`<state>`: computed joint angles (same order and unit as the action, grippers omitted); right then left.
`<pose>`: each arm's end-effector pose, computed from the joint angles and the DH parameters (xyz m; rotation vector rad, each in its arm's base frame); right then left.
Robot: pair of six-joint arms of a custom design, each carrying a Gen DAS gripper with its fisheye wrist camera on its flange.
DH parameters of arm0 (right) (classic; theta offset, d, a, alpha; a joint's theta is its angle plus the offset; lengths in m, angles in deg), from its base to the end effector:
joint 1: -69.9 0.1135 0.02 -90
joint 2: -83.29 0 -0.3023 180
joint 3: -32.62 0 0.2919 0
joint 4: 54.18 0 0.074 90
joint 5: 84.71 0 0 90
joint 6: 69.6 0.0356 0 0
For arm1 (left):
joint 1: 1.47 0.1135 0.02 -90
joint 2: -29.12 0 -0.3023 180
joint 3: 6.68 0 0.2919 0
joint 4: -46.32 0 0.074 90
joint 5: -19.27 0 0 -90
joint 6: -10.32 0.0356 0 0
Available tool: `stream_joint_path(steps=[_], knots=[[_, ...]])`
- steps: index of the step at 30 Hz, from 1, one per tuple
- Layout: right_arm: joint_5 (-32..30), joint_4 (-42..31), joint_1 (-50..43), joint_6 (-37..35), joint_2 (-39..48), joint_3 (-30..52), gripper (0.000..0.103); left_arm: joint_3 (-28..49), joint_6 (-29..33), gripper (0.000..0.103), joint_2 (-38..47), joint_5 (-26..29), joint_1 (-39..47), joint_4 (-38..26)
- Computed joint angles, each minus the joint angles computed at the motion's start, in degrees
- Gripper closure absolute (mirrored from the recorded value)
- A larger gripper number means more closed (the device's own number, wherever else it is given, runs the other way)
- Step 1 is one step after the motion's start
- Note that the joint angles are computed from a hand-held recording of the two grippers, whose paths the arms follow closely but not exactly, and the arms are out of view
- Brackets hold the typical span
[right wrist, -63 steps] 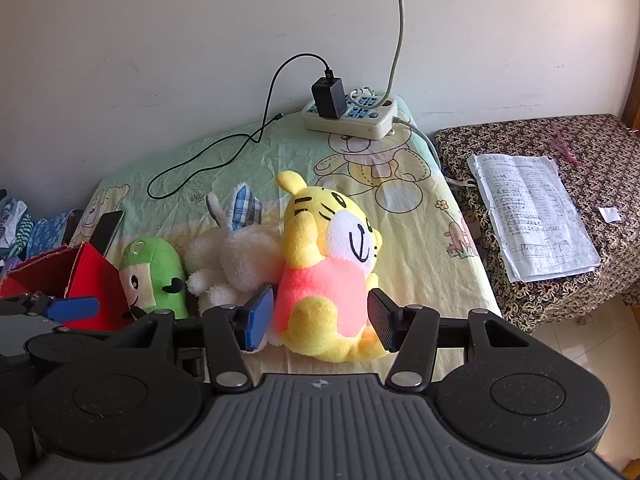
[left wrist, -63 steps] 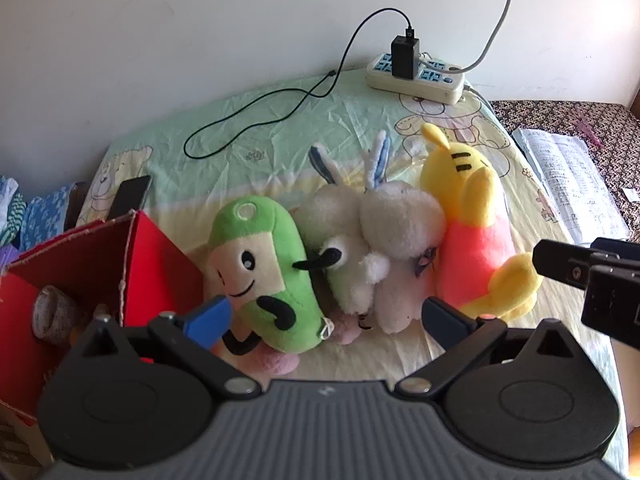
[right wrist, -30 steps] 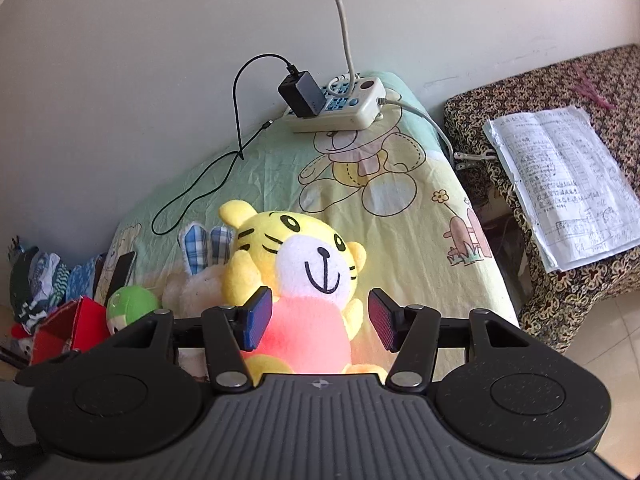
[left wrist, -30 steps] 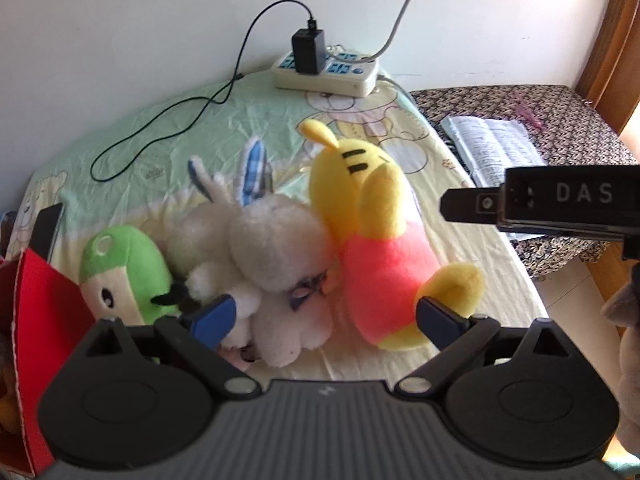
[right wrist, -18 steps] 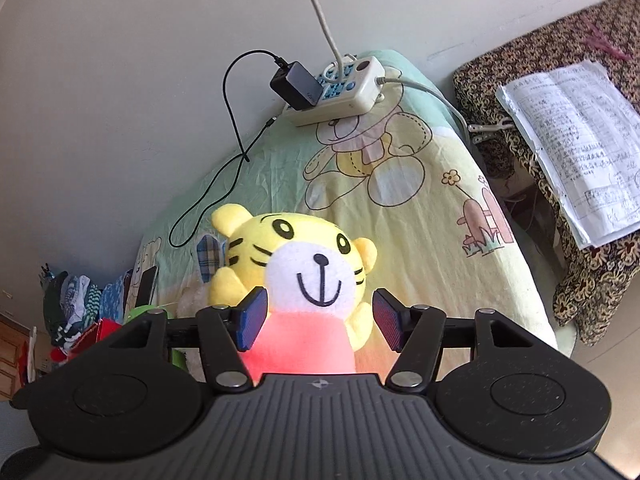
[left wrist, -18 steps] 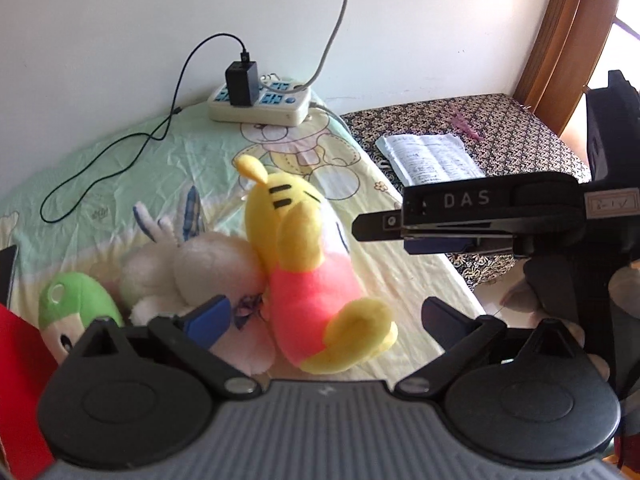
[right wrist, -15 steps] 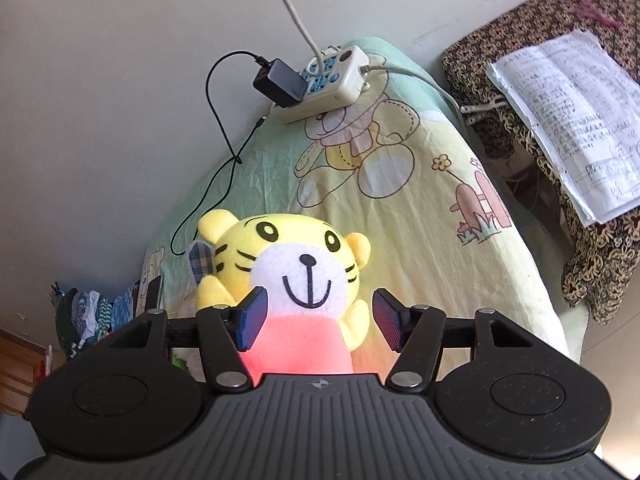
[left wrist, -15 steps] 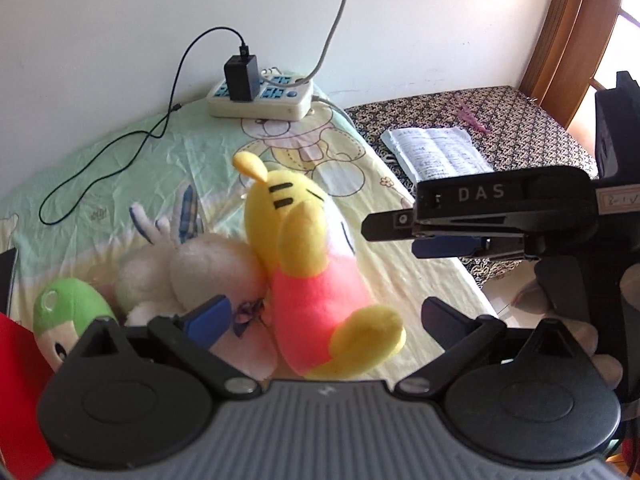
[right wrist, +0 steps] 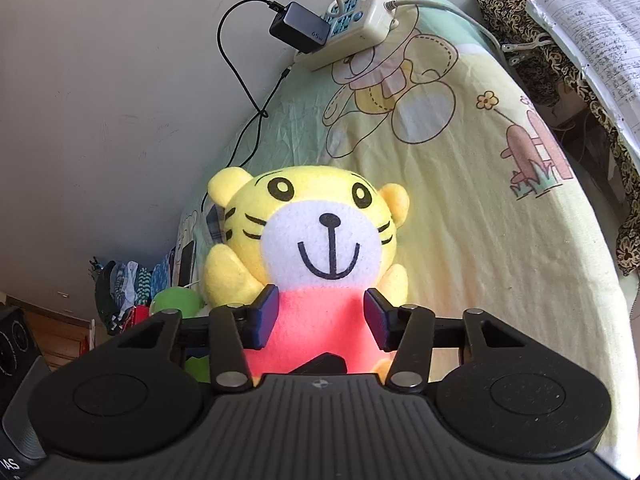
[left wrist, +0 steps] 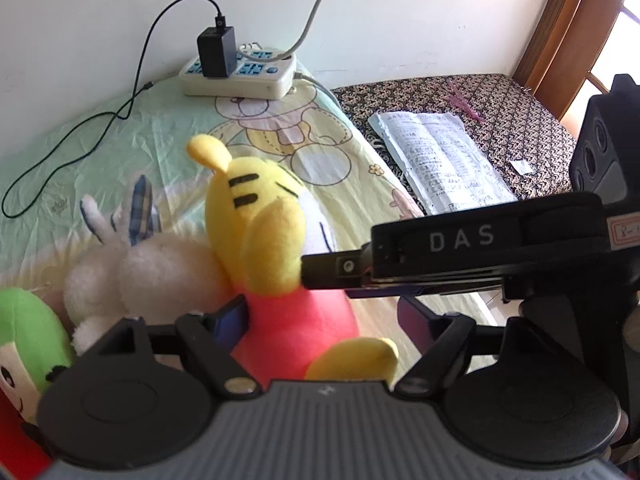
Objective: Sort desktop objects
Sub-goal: 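Lift the tiger plush with the right gripper toward the red box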
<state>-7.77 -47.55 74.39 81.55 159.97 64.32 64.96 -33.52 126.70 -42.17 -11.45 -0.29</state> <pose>0.2407 0.0270 0.1339 1.0066 2.1432 0.8476 0.3456 -0.0781 0.1850 1.3411 2.2945 -0.5160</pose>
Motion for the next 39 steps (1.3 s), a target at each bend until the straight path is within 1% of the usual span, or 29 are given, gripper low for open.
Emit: stream_joint_path(steps=[4, 7, 12, 16, 19, 23, 25, 27, 30, 33, 35, 39], knots=[[-2.29, 2.81, -0.94, 1.28, 0.93, -0.64, 0.058, 0.25, 0.36, 0.023, 0.67, 1.1, 0.07, -0.08], [-2.31, 2.53, -0.51, 1.26, 1.05, -0.45, 0.059, -0.65, 0.43, 0.023, 0.36, 2.2, 0.51, 0.2], [0.39, -1.36, 1.35, 0.26, -2.81, -0.01, 0.06, -1.31, 2.76, 0.023, -1.3, 4.66, 2.07, -1.98], [3.07, -5.56, 3.53, 0.33, -7.49, 0.44, 0.06, -2.03, 4.55, 0.023, -4.54, 7.01, 4.02, -4.48], [6.96, -10.06, 6.77, 0.61, -12.4, 1.61, 0.06, -2.24, 6.19, 0.023, -7.7, 9.78, 6.24, -6.72], [14.31, -16.84, 12.68, 0.43, -18.9, 4.19, 0.06, -1.1, 10.42, 0.023, -11.24, 14.85, 10.7, -12.36], [18.53, -19.77, 16.27, -0.19, -20.92, 6.14, 0.06, -0.5, 12.62, 0.023, -12.81, 17.22, 13.15, -14.7], [21.83, -21.05, 19.35, -1.03, -21.73, 7.86, 0.06, 0.37, 14.85, 0.023, -13.9, 19.44, 16.26, -16.89], [23.96, -19.92, 22.73, -2.18, -19.54, 10.8, 0.06, 2.6, 17.74, 0.022, -13.89, 22.2, 21.4, -19.81], [24.47, -16.11, 25.22, -4.13, -14.39, 14.35, 0.06, 5.95, 21.04, 0.022, -12.19, 24.83, 27.03, -22.39], [24.82, -13.94, 27.06, -5.35, -10.07, 17.6, 0.06, 9.61, 23.24, 0.022, -9.52, 26.31, 30.55, -24.59], [26.0, -10.05, 30.59, -7.84, -0.14, 25.3, 0.06, 19.58, 28.29, 0.022, -1.4, 28.65, 36.74, -30.15]])
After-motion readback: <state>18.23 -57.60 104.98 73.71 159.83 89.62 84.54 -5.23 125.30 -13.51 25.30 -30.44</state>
